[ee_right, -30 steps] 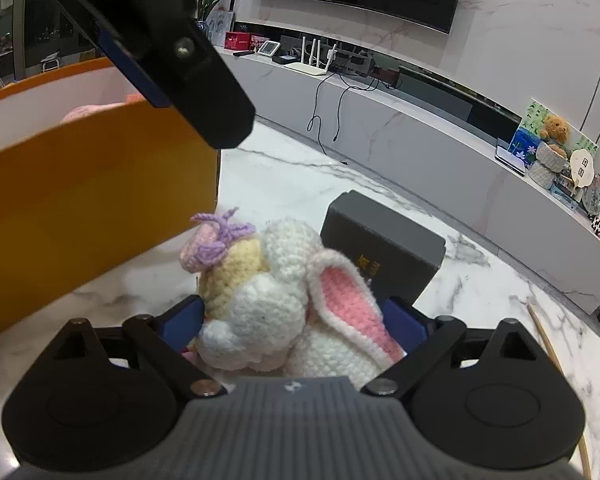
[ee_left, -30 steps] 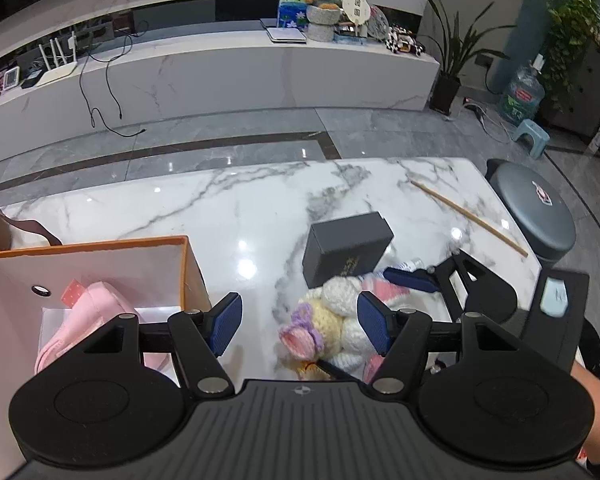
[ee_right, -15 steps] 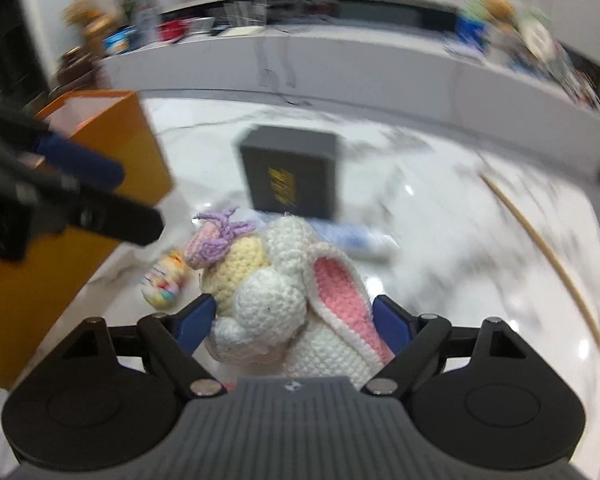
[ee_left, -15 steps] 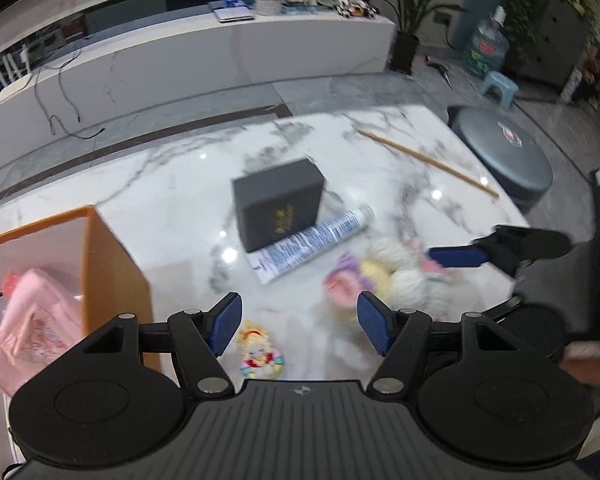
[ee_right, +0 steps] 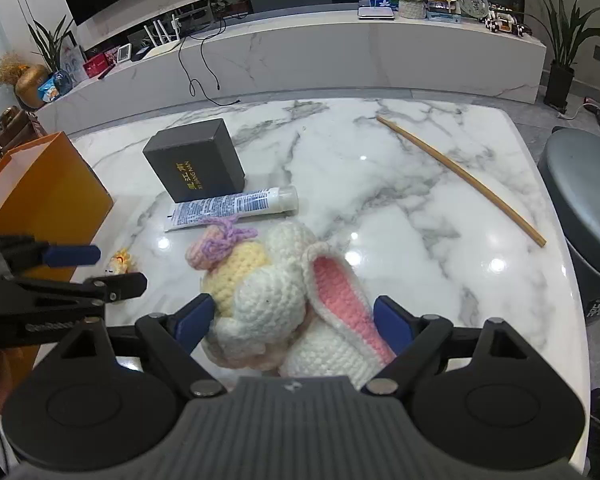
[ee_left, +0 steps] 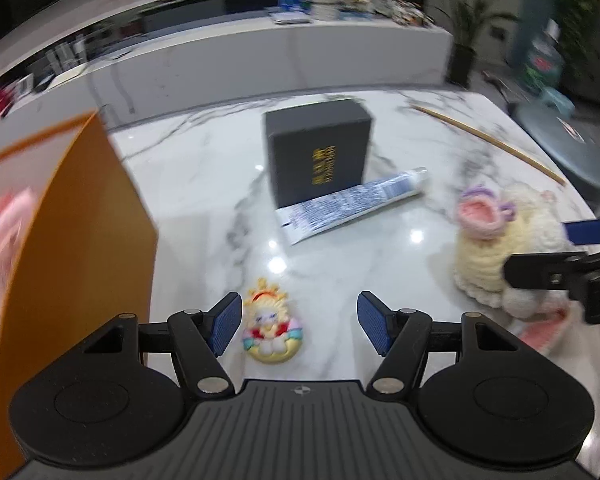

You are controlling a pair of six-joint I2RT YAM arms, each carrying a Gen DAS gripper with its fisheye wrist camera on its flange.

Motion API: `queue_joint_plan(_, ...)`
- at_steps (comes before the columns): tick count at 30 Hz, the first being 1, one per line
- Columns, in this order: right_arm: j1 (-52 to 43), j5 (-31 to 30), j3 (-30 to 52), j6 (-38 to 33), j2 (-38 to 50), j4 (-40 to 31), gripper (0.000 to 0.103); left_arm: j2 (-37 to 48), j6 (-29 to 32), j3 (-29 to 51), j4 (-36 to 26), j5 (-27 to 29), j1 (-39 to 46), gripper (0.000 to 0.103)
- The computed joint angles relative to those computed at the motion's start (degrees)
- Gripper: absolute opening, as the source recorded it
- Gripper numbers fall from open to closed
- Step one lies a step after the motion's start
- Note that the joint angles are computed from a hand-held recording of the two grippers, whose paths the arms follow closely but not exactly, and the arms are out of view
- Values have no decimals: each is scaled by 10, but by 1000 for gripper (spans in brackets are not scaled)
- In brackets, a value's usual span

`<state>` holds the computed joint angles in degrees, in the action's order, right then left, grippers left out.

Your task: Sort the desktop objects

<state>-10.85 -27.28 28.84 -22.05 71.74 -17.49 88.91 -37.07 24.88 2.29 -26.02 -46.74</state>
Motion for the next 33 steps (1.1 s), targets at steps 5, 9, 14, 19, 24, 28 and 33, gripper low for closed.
queue_joint_plan(5,4,-1,6,-3,7,-1,89,37,-56,-28,62,-41,-28,75)
queue_joint_plan(9,5,-3,7,-9,10,-2,89,56,-86,-46,95,-71,-42,75)
queue_joint_plan(14,6,-2,10,-16,12,-5,89,61,-90,-63,123,-94,-49,75)
queue_joint_plan(19,10,3,9,-15,10,-5,90,61,-70,-68,143,-89,-41,65)
queue_joint_plan(24,11,4,9,-14,9,-7,90,53,-58,-71,140,-87,-53,40)
queue_joint_plan(28,10,5,8,-9,6,-6,89,42,-50,-75,139,-70,-46,40)
queue_joint_plan(33,0,-4,11,-5,5,-12,86,24,-44,-81,140,-45,-33,40)
